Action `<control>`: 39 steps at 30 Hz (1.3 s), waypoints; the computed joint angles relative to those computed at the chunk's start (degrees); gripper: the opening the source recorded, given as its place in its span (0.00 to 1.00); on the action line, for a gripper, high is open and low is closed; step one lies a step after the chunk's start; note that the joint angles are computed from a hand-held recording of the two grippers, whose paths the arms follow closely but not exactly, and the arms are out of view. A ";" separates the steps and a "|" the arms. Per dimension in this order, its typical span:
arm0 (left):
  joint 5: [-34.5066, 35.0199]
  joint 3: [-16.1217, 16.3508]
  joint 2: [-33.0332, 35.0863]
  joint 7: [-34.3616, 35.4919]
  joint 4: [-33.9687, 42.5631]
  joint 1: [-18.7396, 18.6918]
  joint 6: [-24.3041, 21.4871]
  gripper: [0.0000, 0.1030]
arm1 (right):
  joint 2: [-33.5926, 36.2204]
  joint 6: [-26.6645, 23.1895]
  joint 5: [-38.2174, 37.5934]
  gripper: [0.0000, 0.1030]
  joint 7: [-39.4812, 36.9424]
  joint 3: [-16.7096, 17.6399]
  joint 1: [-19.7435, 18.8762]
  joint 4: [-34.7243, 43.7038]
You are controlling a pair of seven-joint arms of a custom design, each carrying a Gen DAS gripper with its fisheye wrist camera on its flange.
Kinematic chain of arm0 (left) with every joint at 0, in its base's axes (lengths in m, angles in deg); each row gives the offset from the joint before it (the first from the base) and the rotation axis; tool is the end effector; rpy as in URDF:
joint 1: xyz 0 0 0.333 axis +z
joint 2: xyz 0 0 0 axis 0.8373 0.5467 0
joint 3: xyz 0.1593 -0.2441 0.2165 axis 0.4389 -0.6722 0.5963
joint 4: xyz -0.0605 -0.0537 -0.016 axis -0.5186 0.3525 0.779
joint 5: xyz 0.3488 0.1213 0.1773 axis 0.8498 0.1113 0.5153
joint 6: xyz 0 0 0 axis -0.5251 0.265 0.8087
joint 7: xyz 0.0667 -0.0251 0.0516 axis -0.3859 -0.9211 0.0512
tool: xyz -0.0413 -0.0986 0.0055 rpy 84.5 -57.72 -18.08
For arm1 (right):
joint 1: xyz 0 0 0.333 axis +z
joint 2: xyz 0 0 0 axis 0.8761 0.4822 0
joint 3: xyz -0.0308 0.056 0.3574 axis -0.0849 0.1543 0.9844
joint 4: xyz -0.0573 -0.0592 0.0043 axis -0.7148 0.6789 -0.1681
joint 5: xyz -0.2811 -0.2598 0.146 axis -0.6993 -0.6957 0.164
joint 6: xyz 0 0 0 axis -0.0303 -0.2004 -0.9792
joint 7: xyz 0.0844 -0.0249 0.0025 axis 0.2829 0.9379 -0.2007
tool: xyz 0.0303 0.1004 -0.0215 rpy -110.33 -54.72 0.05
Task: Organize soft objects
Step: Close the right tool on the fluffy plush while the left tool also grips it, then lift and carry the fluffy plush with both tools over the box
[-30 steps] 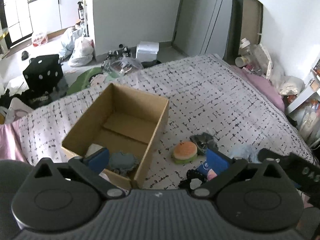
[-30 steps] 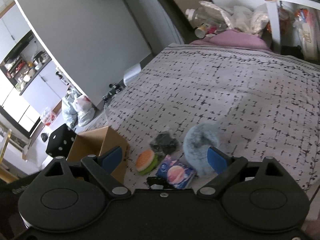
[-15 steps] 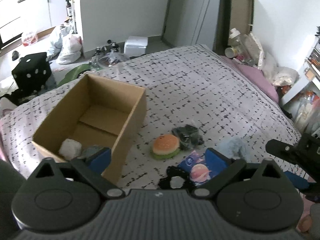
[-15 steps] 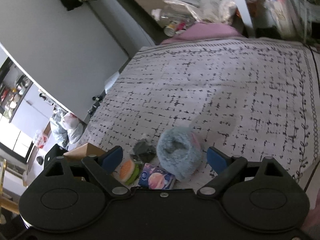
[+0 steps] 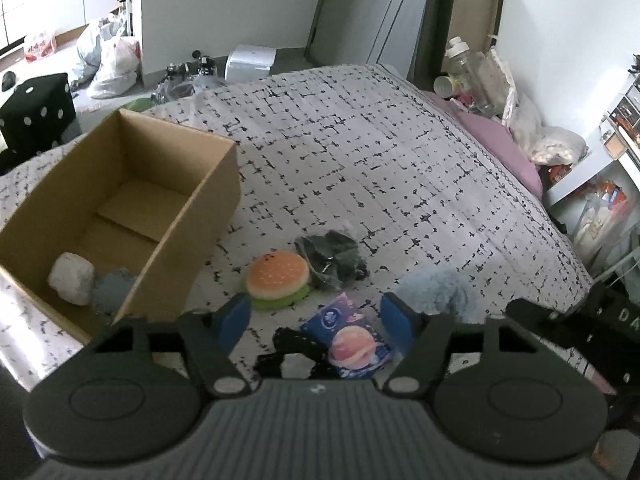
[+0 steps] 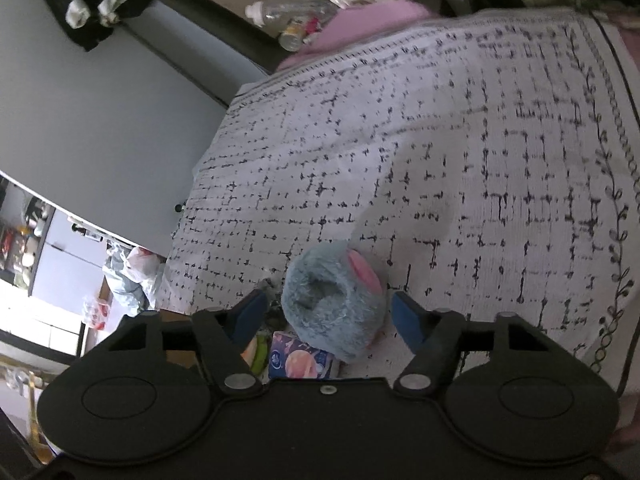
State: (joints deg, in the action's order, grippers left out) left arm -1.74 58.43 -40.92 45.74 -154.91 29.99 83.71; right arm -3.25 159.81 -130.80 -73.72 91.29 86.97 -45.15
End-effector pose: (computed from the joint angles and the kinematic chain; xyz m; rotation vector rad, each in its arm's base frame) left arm 0.5042 -0.4707 0.5471 -1.5937 2.4089 -0.9193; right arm 0.3697 0.3573 0.5310 -0.3974 2.3981 -0.3680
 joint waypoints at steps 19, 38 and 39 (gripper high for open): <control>-7.37 -2.24 8.87 3.35 9.33 -1.55 -3.75 0.45 | -1.80 11.46 -0.75 0.36 15.96 0.10 -4.35 -8.00; -13.12 -3.38 10.83 9.20 10.94 -1.34 -4.64 0.16 | 1.76 12.20 -4.93 0.15 12.86 -0.92 -4.23 -5.40; -13.63 -3.62 10.47 9.81 10.62 -0.98 -4.29 0.16 | 1.60 11.67 -6.10 0.15 13.28 -0.76 -4.11 -5.17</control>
State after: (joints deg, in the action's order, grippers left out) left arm -15.37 54.81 -30.45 55.55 -144.29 29.00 79.42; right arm -1.66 171.48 -136.89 -60.44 90.52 82.86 -50.32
